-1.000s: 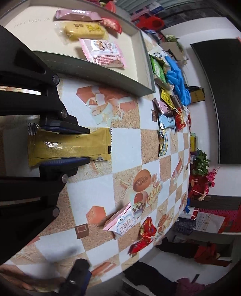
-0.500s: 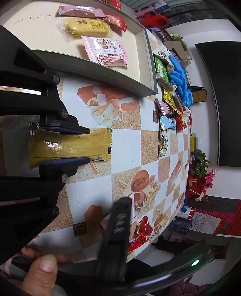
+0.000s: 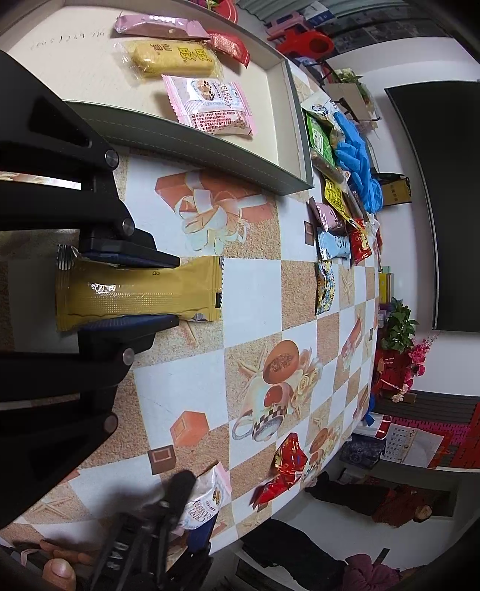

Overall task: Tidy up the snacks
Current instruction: 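Grasp the gold bar with the left tool while the right grasps the Crispy Cranberry bag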

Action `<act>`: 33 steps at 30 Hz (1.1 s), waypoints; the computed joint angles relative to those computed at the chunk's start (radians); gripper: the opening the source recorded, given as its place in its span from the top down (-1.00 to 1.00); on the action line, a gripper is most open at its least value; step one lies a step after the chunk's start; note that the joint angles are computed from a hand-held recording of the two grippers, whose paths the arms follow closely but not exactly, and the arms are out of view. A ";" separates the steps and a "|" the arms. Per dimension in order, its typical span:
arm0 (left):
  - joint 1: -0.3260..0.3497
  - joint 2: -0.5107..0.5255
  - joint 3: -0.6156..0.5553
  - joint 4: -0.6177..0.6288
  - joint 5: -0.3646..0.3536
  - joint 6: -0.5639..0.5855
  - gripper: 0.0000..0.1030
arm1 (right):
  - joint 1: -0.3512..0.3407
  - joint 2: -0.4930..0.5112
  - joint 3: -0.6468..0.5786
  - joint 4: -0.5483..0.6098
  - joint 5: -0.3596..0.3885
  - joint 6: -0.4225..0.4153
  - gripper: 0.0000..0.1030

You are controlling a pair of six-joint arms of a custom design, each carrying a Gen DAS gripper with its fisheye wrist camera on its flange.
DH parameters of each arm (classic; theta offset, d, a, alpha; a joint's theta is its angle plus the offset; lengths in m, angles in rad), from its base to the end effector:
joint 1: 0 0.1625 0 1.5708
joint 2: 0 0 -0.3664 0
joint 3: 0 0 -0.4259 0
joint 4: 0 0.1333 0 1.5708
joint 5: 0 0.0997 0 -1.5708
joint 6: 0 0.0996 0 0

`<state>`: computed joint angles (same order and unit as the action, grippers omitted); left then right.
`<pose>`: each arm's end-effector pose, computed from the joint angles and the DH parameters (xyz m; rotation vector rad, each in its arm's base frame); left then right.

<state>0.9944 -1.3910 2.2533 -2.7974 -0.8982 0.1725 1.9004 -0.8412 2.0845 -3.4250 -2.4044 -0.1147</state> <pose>-0.0889 -0.4951 0.1623 0.7599 2.3710 -0.6226 0.2186 -0.4550 0.0347 0.1897 -2.2681 0.8137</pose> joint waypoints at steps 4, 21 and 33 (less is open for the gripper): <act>-0.001 -0.001 0.002 -0.001 0.002 0.000 0.49 | 0.014 0.027 -0.028 0.042 -0.026 -0.022 -0.59; 0.000 -0.032 0.018 0.019 -0.018 0.002 0.49 | 0.006 0.003 -0.020 0.118 -0.052 0.057 -1.00; -0.010 -0.021 0.019 0.018 0.007 0.009 0.08 | 0.010 0.012 -0.008 0.071 -0.052 0.036 -1.00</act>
<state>0.9845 -1.4119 2.2727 -2.7797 -0.8909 0.1812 1.9103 -0.8292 2.0769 -3.3539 -2.4564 -0.0791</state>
